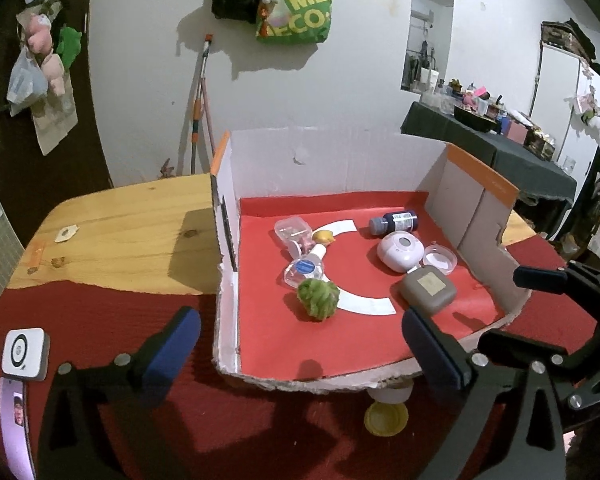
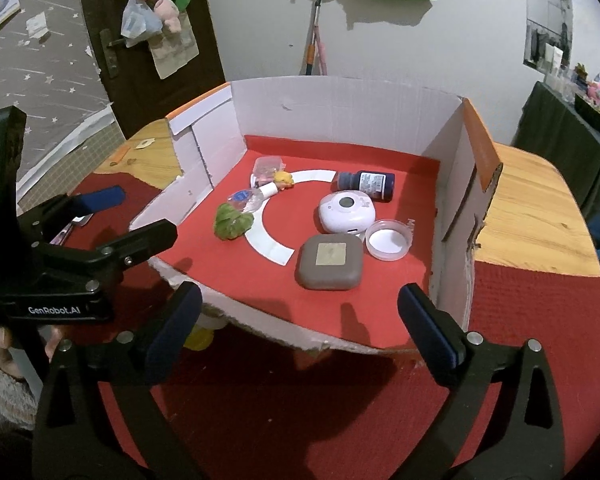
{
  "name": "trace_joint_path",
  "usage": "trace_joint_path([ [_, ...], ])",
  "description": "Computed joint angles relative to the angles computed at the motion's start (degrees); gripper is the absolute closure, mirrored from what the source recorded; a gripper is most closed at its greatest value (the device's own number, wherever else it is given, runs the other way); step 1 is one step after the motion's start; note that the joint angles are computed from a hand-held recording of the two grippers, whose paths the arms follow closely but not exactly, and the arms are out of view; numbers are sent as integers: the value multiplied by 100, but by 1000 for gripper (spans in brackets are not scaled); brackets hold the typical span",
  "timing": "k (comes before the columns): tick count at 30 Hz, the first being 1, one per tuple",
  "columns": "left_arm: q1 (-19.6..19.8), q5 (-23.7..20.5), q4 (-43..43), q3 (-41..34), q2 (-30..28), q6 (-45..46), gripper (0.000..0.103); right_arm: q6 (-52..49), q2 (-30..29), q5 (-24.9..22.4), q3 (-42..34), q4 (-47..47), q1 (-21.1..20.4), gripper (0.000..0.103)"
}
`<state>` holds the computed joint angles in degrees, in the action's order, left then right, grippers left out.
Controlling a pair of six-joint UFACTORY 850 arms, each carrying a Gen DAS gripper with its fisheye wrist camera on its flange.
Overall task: Organize objects
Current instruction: 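Withdraw both grippers out of the box toward the yellow lid and white cap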
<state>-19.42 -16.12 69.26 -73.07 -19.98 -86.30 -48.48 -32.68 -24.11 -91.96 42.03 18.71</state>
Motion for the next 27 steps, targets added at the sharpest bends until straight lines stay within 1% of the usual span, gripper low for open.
trace_joint_path([
  [2, -41, -42, 156, 43, 49, -107, 0, -58, 58, 26, 78, 31, 5, 0],
  [7, -123, -119, 527, 170, 190, -408, 0, -224, 238, 126, 306, 130, 31, 0],
  [18, -214, -248, 971, 477, 495, -934, 0, -1042, 653, 389, 825, 895, 48, 0],
  [22, -244, -255, 993, 546, 544, -982, 0, -1195, 743, 444, 948, 1040, 50, 0],
  [27, -292, -266, 957, 629, 579, -964, 0, -1207, 790, 397, 1060, 1059, 39, 0],
])
